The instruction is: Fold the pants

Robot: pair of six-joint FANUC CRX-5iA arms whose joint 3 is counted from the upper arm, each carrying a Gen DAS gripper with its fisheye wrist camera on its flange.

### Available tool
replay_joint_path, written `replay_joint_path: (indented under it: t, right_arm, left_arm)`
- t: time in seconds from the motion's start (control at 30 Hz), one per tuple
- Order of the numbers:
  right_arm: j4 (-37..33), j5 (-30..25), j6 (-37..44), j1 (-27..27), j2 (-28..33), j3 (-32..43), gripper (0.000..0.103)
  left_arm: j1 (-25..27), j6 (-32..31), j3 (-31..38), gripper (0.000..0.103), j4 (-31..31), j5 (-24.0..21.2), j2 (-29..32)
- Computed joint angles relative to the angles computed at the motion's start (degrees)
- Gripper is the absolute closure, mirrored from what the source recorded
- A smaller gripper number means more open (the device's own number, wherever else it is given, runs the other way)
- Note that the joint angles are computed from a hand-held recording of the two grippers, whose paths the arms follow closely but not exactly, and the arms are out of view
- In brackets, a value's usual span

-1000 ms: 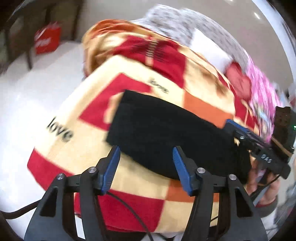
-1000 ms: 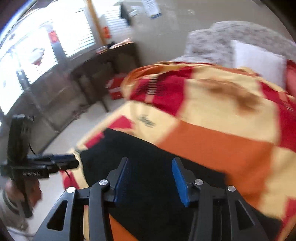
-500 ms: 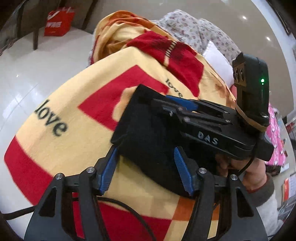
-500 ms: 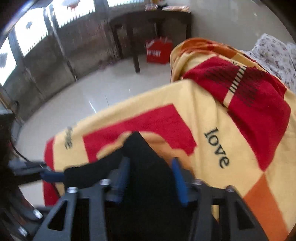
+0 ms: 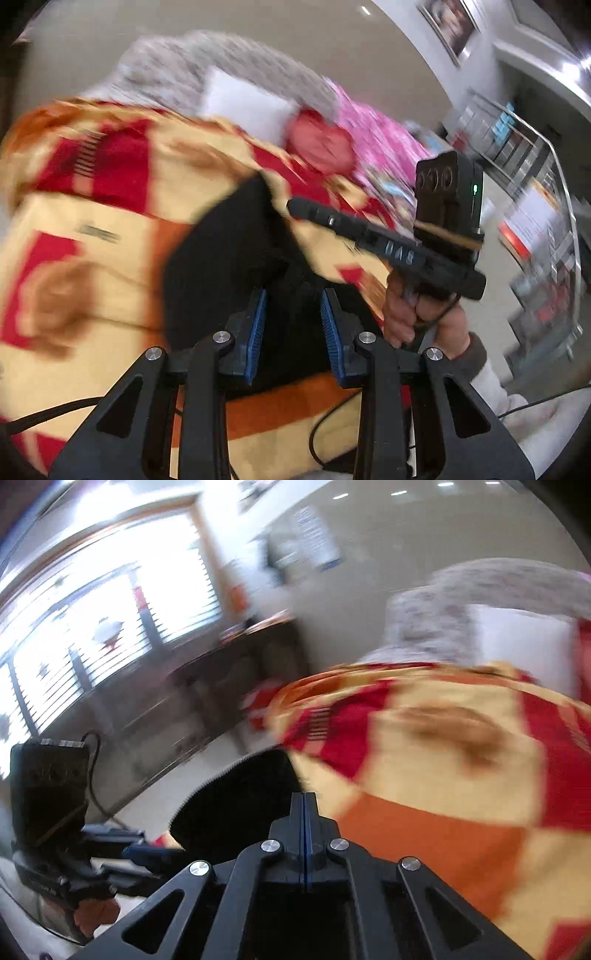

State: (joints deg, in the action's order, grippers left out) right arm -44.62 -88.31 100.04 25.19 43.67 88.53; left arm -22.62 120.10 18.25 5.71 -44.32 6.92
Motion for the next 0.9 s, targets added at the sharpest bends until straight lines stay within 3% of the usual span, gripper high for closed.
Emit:
replay_joint_path:
  t: [0.07, 0.2, 0.23, 0.33, 0.37, 0.47, 0.63, 0.7, 0.8, 0.83, 0.87, 0.9]
  right_arm:
    - [1.8, 1.9, -1.9, -2.3, -4.1, -7.8, 0.103]
    - [6.6, 5.2, -5.0, -4.1, -10.8, -20.9, 0.1]
    - [6.4, 4.9, -5.5, -4.4, -11.4, -21.8, 0.095]
    - [1.7, 2.8, -6.9, -5.9, -11.7, -21.9, 0.055]
    - [-0.4, 1.8, -7.6, -6.1, -11.0, -20.9, 0.055]
    - [-2.4, -2.3, -11.2, -4.6, -6.4, -14.2, 0.055]
    - [2.9, -13.0, -20.2, -0.2, 2.3, -1.5, 0.055]
    - [6.0, -12.5, -20.1, 1.4, 1.8, -3.7, 0.054]
    - [8.7, -7.6, -17.5, 3.1, -1.0, -9.6, 0.054]
    - [9.2, -6.5, -16.7, 3.5, -1.5, -10.6, 0.06]
    - [9.3, -4.9, -14.6, 3.8, -2.4, -12.2, 0.08]
    - [9.2, -3.6, -13.1, 4.0, -3.4, -13.6, 0.09]
  left_arm:
    - [0.2, -5.6, 1.6, 0.074, 6.4, -0.1, 4.4]
    - [0.8, -7.7, 4.7, 0.074, 12.1, -3.7, 11.1]
    - [1.0, -8.1, 4.0, 0.074, 13.7, -3.7, 11.1]
    - [0.5, -8.2, 4.5, 0.074, 10.5, -5.7, 9.0]
    - [-0.1, -6.7, 6.5, 0.074, 5.6, -7.9, 8.1]
    - [-1.7, -3.4, 9.0, 0.074, -4.0, -12.5, 6.3]
    - [-3.0, 4.1, 10.9, 0.074, -17.4, -19.5, 4.9]
    - [-2.1, 6.4, 9.1, 0.074, -18.8, -20.3, 4.2]
    - [0.1, 7.8, 5.0, 0.074, -15.9, -18.5, 3.5]
    - [0.6, 8.1, 4.6, 0.074, -15.0, -18.2, 3.8]
    - [0.8, 8.5, 4.1, 0.074, -14.5, -17.7, 3.9]
    - [0.6, 8.9, 3.7, 0.074, -14.7, -17.5, 3.5]
